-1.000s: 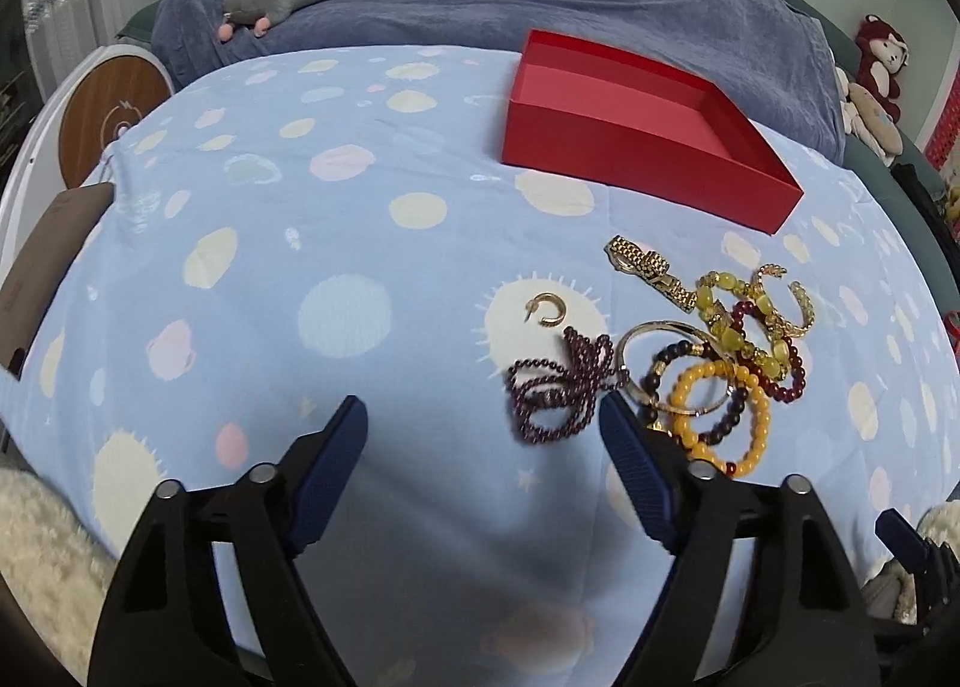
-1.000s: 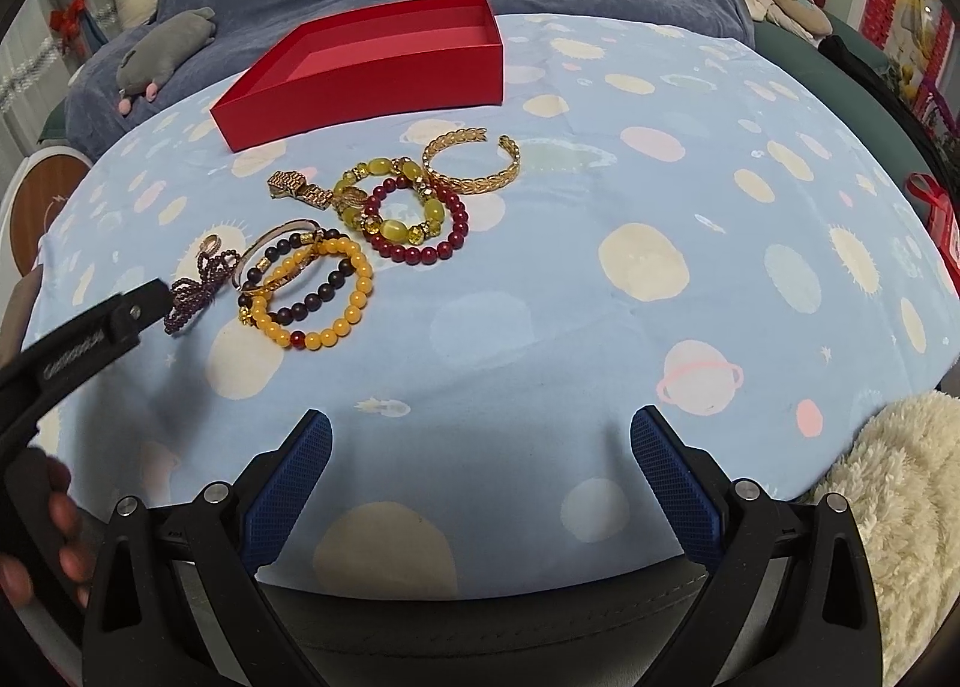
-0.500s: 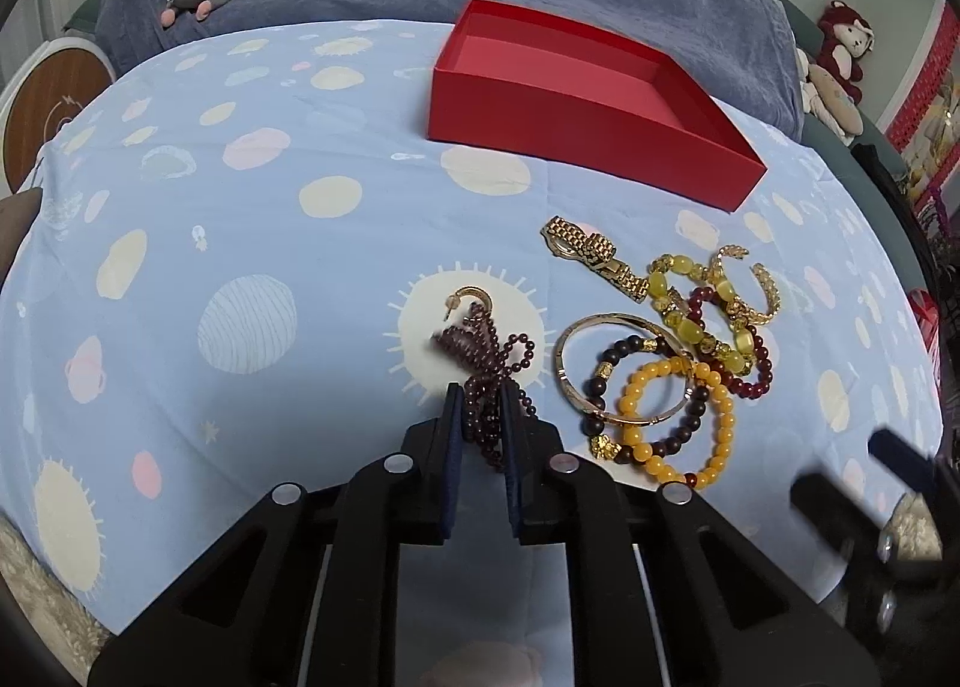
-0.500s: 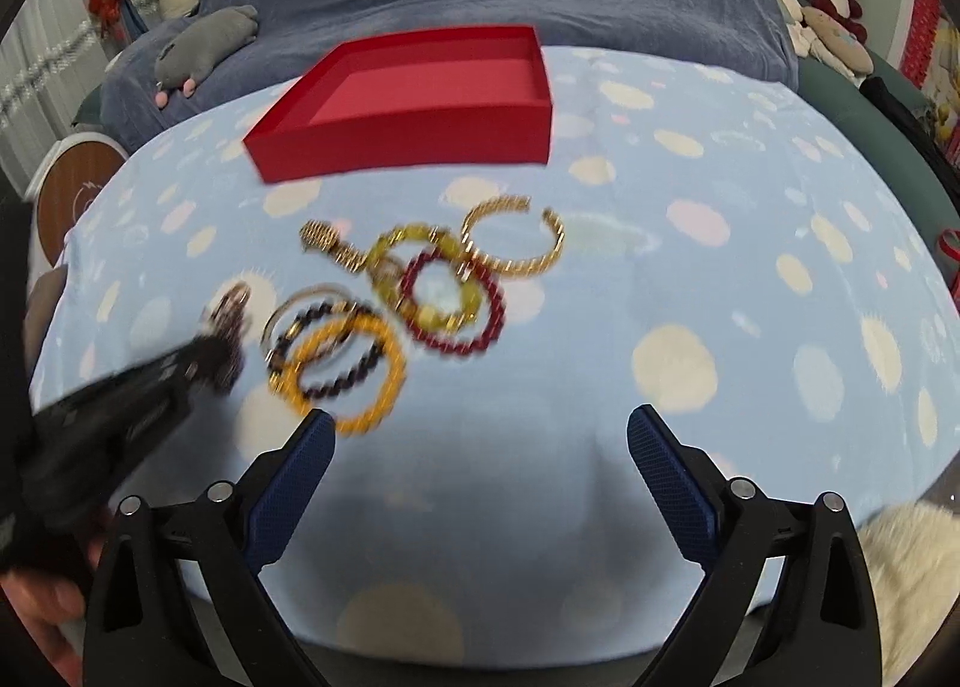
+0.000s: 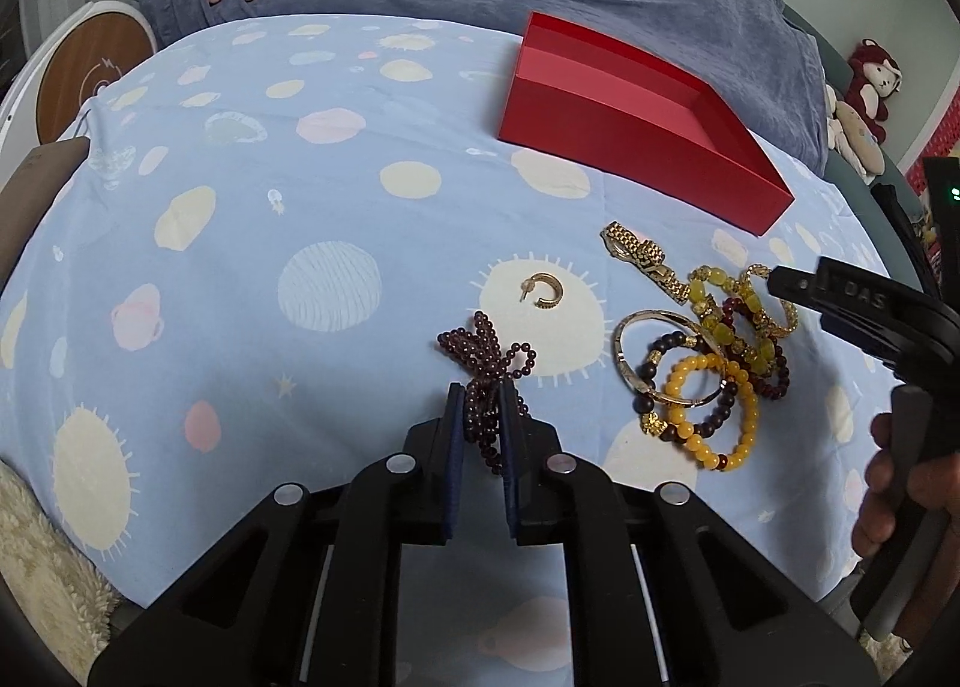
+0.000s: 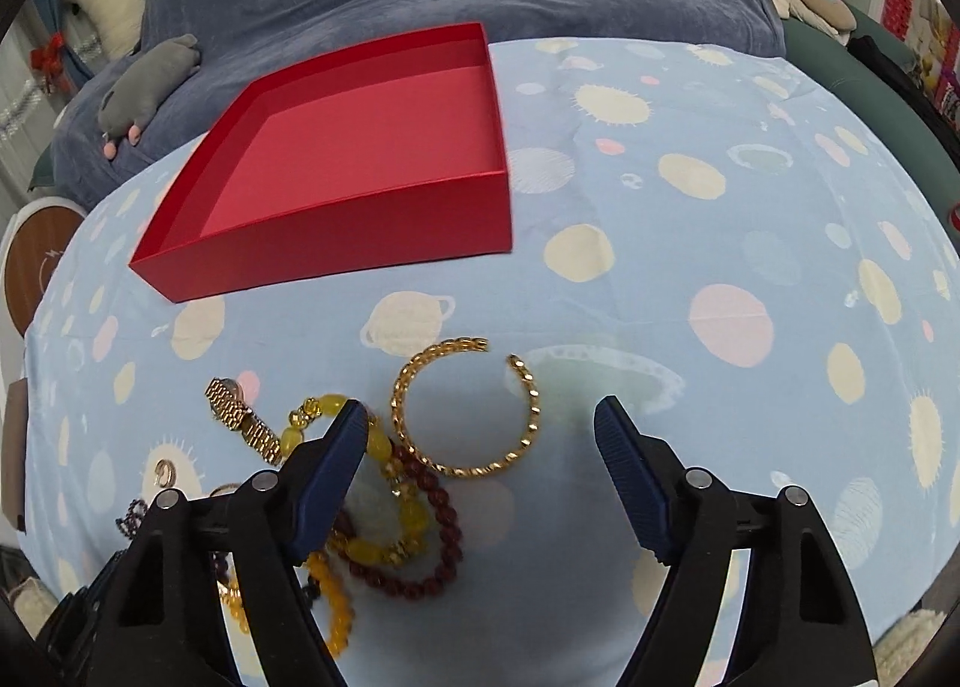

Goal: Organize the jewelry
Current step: 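Grasp the gold twisted cuff bangle with the right gripper while the left gripper holds the tassel bracelet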

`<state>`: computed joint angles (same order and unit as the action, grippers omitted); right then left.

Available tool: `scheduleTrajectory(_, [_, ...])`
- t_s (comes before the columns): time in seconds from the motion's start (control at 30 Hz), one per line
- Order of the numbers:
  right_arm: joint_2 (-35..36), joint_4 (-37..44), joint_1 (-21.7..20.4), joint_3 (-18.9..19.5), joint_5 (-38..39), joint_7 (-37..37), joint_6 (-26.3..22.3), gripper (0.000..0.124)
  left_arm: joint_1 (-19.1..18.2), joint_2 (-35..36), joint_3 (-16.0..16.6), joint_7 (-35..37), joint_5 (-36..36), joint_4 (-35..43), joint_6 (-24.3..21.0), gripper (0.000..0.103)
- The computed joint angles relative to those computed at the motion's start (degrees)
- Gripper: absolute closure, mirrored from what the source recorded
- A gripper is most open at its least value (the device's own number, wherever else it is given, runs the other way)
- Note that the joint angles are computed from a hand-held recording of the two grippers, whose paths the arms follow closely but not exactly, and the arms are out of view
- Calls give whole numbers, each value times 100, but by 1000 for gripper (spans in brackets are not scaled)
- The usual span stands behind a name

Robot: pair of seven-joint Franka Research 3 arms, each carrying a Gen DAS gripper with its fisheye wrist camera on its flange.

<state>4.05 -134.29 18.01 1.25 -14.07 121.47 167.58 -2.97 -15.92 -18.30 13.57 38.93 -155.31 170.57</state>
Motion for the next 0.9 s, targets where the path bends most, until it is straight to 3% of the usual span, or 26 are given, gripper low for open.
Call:
scheduleTrajectory(0.17, [223, 118, 96, -76, -187, 159, 38, 60, -38, 51, 55, 73, -46, 5, 4, 92])
scheduleTrajectory(0.3, [224, 68, 50, -18, 347, -171, 166, 72, -47, 92, 78, 102, -95, 4, 30, 92])
scheduleTrajectory(0.37, [207, 61, 10, 40, 679, -445, 160, 71, -36, 99, 64, 84, -88, 11, 26, 92])
scheduleTrajectory(0.53, [194, 39, 161, -122, 292, -262, 164, 71, -57, 97, 75, 88, -86, 15, -9, 92])
scheduleTrajectory(0.7, [291, 192, 116, -50, 662, -386, 46, 65, -57, 96, 46, 52, -60, 36, -68, 92])
scheduleTrajectory(0.83, [377, 315, 403, -333, -256, 248, -52, 62, -102, 108, 83, 74, -77, 45, -95, 92])
scheduleTrajectory(0.9, [363, 291, 399, -329, -418, 310, -14, 68, -131, 102, 110, 111, -114, 50, -114, 92])
